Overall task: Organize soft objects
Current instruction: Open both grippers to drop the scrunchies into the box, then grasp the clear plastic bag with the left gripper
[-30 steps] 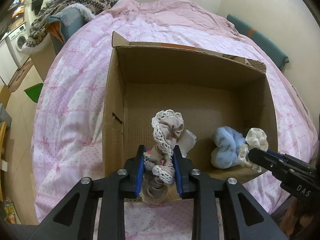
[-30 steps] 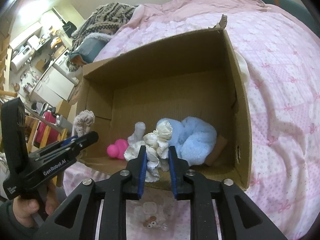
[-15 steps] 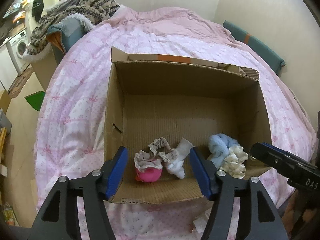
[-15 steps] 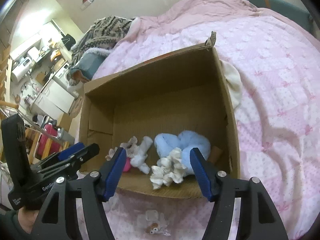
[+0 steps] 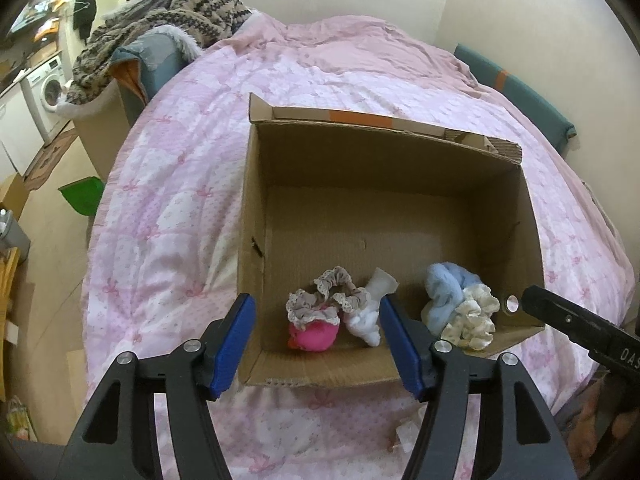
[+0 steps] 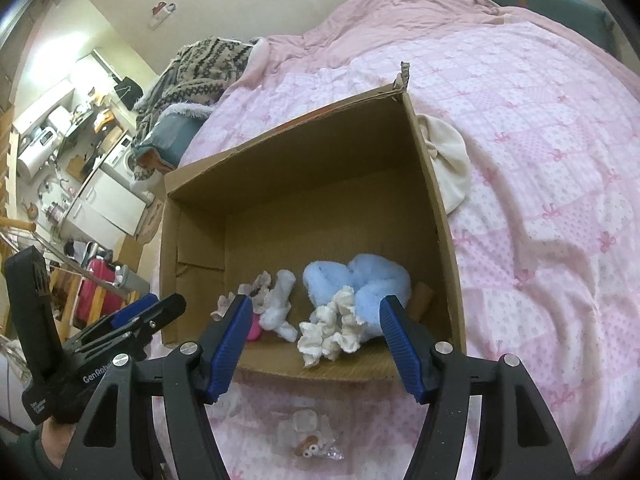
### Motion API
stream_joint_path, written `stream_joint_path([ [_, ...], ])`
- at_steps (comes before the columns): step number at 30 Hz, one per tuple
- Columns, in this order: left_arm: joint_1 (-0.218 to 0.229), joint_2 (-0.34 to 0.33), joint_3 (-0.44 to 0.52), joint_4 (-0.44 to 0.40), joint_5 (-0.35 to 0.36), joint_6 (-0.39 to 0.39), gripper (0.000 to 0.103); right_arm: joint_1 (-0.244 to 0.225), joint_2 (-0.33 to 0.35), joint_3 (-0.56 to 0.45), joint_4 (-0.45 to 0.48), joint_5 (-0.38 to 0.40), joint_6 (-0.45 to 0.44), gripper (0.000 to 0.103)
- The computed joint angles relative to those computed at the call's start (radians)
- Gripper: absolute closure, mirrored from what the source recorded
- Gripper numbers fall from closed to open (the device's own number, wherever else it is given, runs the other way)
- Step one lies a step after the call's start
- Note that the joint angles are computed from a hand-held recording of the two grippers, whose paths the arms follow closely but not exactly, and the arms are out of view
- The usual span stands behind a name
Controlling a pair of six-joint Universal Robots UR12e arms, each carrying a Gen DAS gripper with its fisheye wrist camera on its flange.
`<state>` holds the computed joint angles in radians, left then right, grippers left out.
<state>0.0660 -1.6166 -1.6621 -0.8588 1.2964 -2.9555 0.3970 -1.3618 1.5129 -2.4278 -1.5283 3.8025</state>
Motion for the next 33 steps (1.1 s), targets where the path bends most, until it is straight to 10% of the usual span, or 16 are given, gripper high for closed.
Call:
stream_joint_path([
  [20,0.023,0.1,-0.093,-0.035,0.036,-0.001,0.042,0.025,-0.058,0.053,0.071,0.007,0.07,0.034],
  [33,0.009,0.092,-0.09,-0.211,-0.017,0.055,0.042,0.024,-0.056,0.056,0.21,0.044,0.177,0.034],
])
